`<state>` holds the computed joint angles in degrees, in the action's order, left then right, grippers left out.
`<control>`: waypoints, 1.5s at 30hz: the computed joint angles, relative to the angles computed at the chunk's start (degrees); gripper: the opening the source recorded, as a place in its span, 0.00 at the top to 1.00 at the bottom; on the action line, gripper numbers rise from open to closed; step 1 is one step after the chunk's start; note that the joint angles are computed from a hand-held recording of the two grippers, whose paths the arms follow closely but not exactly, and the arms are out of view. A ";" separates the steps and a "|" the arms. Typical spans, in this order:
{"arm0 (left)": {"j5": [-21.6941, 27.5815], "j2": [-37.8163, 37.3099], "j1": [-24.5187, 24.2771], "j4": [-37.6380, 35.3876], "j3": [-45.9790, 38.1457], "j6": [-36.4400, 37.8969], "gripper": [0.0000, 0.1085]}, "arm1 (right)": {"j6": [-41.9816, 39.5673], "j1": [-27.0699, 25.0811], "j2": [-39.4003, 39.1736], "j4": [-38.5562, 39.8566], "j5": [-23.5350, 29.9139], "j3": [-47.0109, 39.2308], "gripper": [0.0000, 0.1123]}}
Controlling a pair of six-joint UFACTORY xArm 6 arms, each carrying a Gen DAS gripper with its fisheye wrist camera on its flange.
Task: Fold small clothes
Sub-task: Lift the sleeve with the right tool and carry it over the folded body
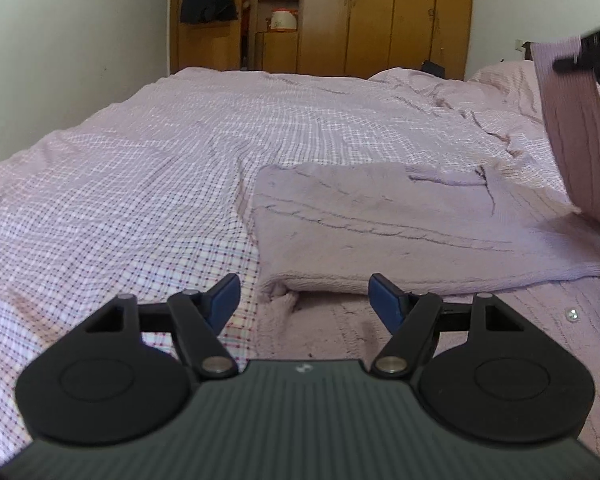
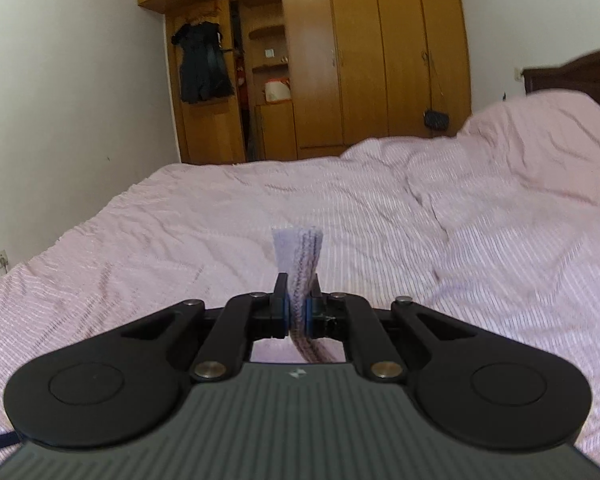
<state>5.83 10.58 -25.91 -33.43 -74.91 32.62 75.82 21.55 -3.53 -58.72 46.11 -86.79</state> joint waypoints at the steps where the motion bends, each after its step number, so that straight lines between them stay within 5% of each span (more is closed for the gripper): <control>1: 0.08 0.14 0.21 0.74 -0.13 -1.03 0.34 | -0.74 0.28 1.14 0.11 0.46 -2.00 0.94; 5: 0.64 -0.09 0.48 1.02 -0.34 -2.30 0.34 | -4.85 1.46 4.36 0.70 2.31 -8.07 0.94; 10: -0.25 -0.68 -0.53 -6.43 -0.48 6.01 0.34 | -7.95 2.39 6.50 1.37 4.33 -12.23 0.94; 31: -0.84 1.06 0.40 2.74 -0.84 -2.27 0.34 | -5.98 4.50 7.48 0.92 1.64 -13.49 0.94; 40: 0.26 1.52 1.96 8.07 -1.50 -9.72 0.34 | 5.88 6.22 11.19 -3.13 -3.30 -5.74 0.94; 45: 1.94 2.13 2.97 14.79 -2.02 -15.59 0.34 | 7.39 6.77 15.28 -4.28 -11.01 -5.06 0.94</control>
